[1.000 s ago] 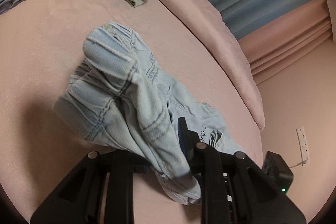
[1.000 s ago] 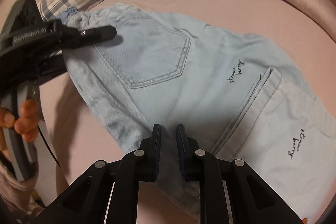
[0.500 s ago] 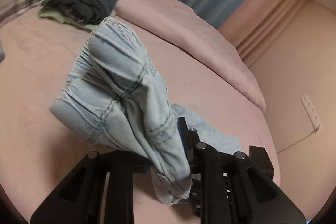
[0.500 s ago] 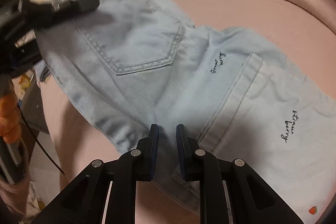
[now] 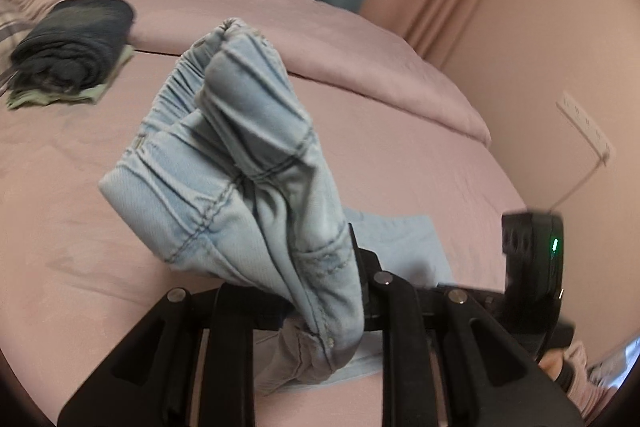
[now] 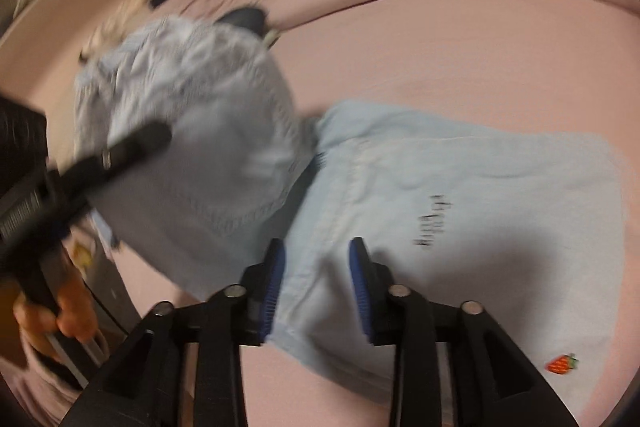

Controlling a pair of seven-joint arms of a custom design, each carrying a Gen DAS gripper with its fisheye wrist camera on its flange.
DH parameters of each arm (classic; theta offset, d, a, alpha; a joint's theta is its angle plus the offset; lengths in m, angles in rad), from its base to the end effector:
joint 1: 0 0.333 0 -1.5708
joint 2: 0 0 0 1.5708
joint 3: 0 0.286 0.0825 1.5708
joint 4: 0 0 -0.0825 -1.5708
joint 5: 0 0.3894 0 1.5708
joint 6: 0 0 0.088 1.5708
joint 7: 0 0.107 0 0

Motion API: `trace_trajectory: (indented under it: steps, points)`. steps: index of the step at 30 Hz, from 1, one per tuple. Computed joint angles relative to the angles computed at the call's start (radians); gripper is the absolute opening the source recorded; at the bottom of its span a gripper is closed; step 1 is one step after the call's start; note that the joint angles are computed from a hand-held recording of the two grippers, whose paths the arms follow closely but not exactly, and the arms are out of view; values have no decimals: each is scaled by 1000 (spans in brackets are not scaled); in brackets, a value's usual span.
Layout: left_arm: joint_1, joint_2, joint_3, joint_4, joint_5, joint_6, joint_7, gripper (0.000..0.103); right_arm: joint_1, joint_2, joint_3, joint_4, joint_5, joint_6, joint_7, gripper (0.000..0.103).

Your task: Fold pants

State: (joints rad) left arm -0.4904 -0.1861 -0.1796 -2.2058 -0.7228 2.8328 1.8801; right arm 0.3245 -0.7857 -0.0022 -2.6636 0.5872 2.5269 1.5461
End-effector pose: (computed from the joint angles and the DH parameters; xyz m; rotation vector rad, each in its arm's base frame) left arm 0.4479 -0.3169 0.5129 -1.5454 2.3034 -1.3233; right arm 0.3683 0.1170 0.5208 -1.6420 1.6840 0.0183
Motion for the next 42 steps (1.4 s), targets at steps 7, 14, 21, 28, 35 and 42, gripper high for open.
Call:
trace_trajectory:
  steps: [7,14,21,28,35,42]
  points:
    - [22,99,-58,86,132,-72,-34,21,35,-68,-104,-90,187,85,18,43]
    - [55,186,-113,168,289,-151,-78,26,224,-103,-294,-122,656,226,-229,64]
    - [75,254,-150,240,338,-219,-86,50,220,-50,-298,-66,850,169,-339,69]
    - [84,284,-173,261,340,-249,-51,56,112,-108,-255,-112,908,105,-333,77]
    - [100,245,-182,215,264,-247,-9,56,-1,-47,-166,-77,777,31,-226,74]
    - [85,162,-145,131,94,-252,72,56,-44,-40,-89,-47,536,44,-150,35]
